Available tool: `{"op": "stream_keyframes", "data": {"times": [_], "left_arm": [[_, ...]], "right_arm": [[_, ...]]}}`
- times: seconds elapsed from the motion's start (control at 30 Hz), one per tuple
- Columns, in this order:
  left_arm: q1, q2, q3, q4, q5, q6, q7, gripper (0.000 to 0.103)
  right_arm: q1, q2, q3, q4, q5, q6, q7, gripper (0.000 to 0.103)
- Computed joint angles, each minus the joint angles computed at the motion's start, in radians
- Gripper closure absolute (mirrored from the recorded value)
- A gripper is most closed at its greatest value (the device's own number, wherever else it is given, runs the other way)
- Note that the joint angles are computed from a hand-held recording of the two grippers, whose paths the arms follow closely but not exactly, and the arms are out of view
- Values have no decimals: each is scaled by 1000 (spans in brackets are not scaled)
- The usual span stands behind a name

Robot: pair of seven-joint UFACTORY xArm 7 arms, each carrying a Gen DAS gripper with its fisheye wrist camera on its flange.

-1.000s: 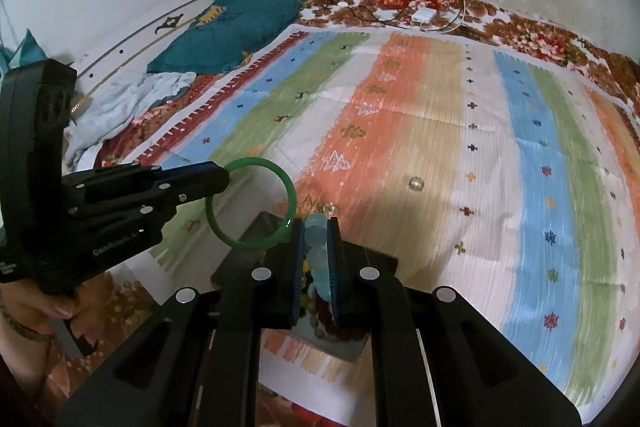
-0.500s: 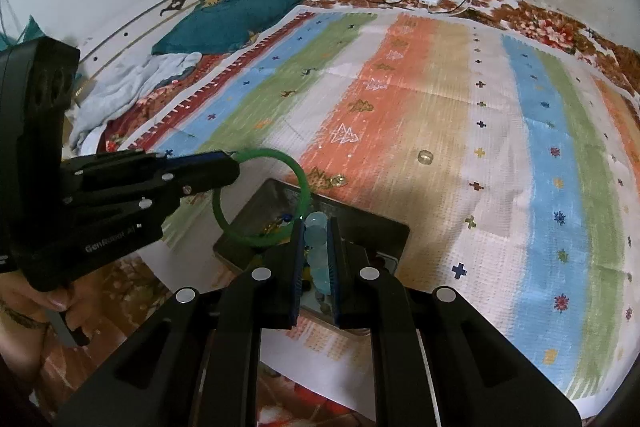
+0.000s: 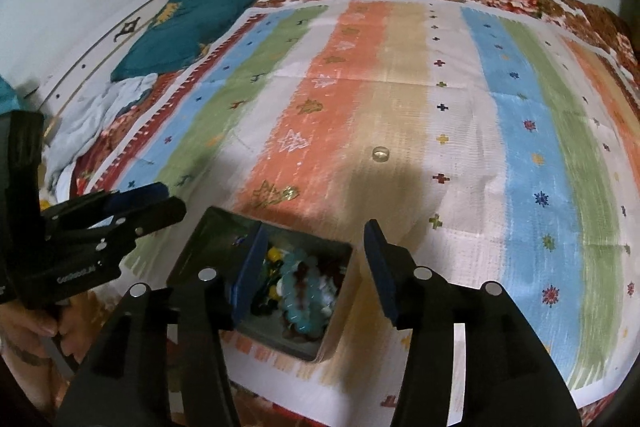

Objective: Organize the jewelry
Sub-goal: 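Close the left tool on the coiled gold ring while the right tool grasps the plain gold ring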

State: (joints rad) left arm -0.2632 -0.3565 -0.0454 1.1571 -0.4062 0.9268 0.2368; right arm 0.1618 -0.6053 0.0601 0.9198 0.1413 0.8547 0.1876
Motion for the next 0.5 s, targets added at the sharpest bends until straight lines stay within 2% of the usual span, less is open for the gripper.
{"op": "stream_keyframes", "data": {"times": [0.33, 0.5], "left_arm": [[13, 124, -13, 111, 2, 79, -23, 42], [23, 199, -26, 175, 14, 146, -46, 38]], "right_arm": [[-37, 105, -20, 54, -12, 10, 11, 48], [-44, 129, -23, 73, -11, 14, 13, 40]]}}
